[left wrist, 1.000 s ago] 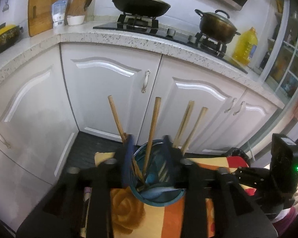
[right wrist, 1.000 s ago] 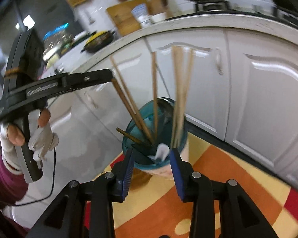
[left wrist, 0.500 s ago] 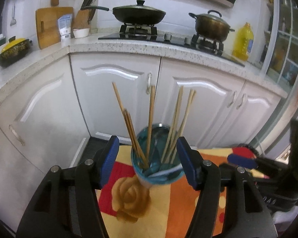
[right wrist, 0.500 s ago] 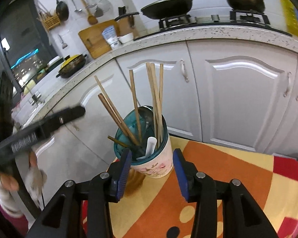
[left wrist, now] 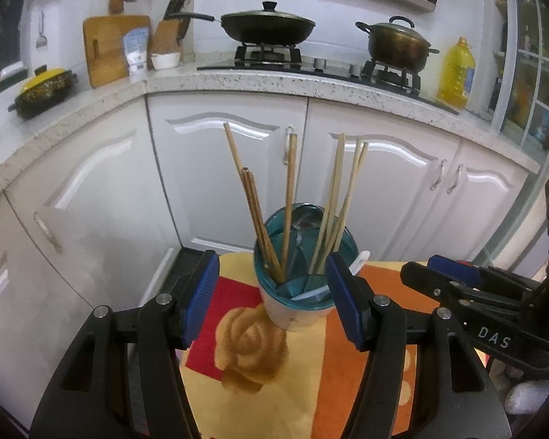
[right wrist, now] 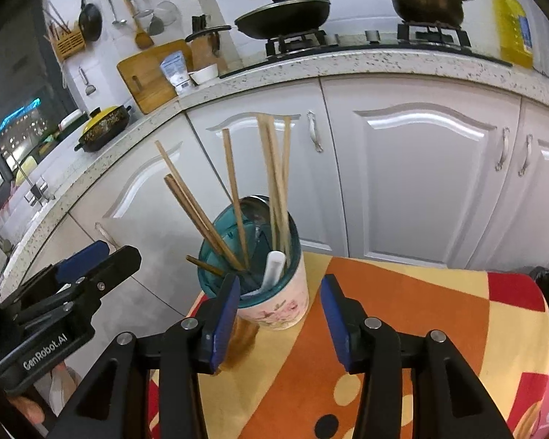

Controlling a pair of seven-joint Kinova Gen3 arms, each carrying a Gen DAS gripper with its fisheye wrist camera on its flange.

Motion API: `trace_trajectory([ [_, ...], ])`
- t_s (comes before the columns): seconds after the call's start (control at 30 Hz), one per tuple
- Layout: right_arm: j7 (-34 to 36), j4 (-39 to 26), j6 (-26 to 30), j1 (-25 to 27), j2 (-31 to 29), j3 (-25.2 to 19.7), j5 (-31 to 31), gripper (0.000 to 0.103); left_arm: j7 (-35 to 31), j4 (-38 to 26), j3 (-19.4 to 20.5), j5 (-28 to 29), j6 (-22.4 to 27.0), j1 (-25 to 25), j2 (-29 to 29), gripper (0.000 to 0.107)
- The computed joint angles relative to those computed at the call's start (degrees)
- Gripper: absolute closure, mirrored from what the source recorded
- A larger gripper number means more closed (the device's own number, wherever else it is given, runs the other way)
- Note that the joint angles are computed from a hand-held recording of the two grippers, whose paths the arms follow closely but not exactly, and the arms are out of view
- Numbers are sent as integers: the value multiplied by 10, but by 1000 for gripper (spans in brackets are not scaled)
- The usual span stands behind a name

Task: Organize utensils

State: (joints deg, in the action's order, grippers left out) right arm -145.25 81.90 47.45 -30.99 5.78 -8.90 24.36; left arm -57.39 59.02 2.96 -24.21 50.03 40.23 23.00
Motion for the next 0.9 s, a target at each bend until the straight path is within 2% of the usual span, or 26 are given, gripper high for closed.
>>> trace_trajectory([
  [0.23, -15, -18, 22, -17, 7, 0, 30, 57, 34, 13, -13, -40, 7, 17, -8, 48],
  [0.37, -29, -22, 33, -25, 8, 0, 50, 50, 49, 23, -11, -47, 7, 13, -15, 48],
  [0.9, -35, -32, 45, -34, 16, 1, 53, 49, 86, 35, -9, -89, 19, 23, -22, 48],
])
